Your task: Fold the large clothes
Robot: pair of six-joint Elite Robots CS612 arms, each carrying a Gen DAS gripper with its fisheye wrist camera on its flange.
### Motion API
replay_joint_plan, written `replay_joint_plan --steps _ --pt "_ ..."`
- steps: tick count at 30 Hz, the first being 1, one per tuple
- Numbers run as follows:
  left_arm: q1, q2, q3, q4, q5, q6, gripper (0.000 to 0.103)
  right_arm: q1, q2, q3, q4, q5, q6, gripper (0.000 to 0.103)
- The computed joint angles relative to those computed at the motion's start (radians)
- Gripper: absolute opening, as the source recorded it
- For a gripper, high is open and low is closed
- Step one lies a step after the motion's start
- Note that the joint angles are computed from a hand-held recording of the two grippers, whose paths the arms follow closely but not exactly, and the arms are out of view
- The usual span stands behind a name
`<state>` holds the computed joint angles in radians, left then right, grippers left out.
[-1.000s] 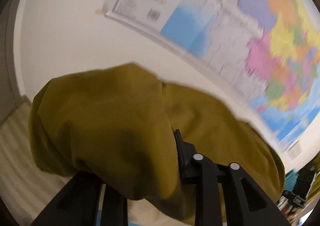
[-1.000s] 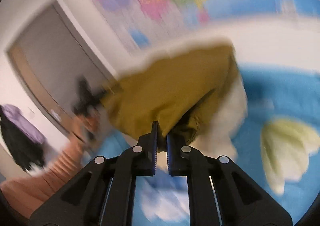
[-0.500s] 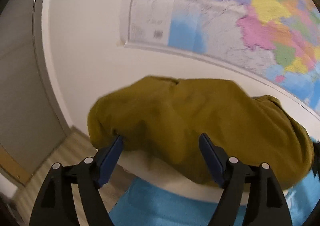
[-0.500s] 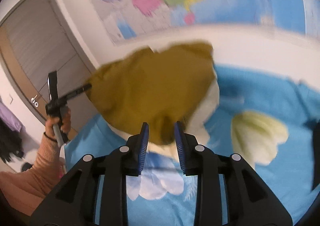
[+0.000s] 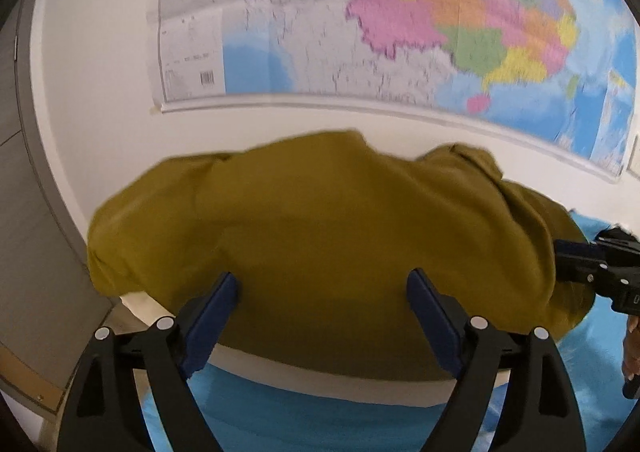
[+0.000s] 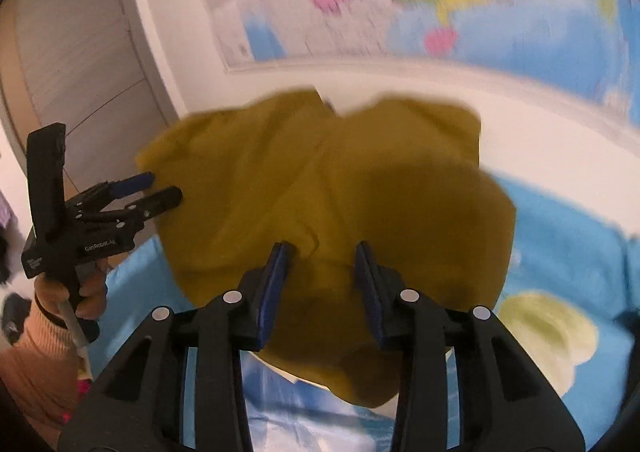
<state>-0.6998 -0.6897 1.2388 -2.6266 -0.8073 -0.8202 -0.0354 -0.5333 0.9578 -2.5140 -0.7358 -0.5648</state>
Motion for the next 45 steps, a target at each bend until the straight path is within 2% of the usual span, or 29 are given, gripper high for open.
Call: replay_joint_plan --steps 4,7,9,10,13,18,20,25,31,38,41,45 --pt "-0.001 0.008 -0.008 0.020 0.013 -0.015 0.084 -0.007 0.015 -0.004 -0.001 0.013 0.015 0.033" --pt "-0.003 0.004 -0.012 0.038 0.018 -0.033 0.084 -0.013 0.005 0.022 -0.034 0.026 0.033 0.037" --pt "-0.008 0.000 -0.011 0.044 0.023 -0.041 0.085 -0.017 0.001 0.040 -0.066 0.053 0.063 0.043" --pt "-0.010 0.000 -0.014 0.054 0.028 -0.045 0.085 -0.020 -0.001 0.048 -0.081 0.065 0.068 0.049" --pt "-0.017 0.001 -0.020 0.059 0.033 -0.040 0.086 -0.021 -0.015 0.090 -0.157 0.056 0.082 0.063" --pt "-0.027 0.005 -0.021 0.021 0.032 -0.035 0.096 -0.014 -0.025 0.124 -0.223 0.027 0.075 0.064" --pt "-0.029 0.009 -0.025 0.018 0.018 -0.042 0.096 -0.010 -0.025 0.127 -0.227 0.020 0.063 0.069" --pt "-0.036 0.017 -0.034 0.020 0.008 -0.057 0.096 0.002 -0.021 0.128 -0.230 -0.029 0.029 0.069" --pt "-0.052 0.012 -0.023 0.002 0.021 -0.079 0.096 -0.011 -0.034 0.152 -0.242 0.016 0.051 0.072" --pt "-0.076 0.000 -0.012 0.025 0.040 -0.133 0.096 -0.024 -0.063 0.223 -0.308 0.038 0.026 0.084" --pt "-0.084 -0.004 -0.009 0.043 0.043 -0.164 0.096 -0.027 -0.071 0.240 -0.305 0.041 0.013 0.091" --pt "-0.089 -0.011 0.001 0.048 0.033 -0.195 0.096 -0.033 -0.078 0.260 -0.314 0.054 0.022 0.094"
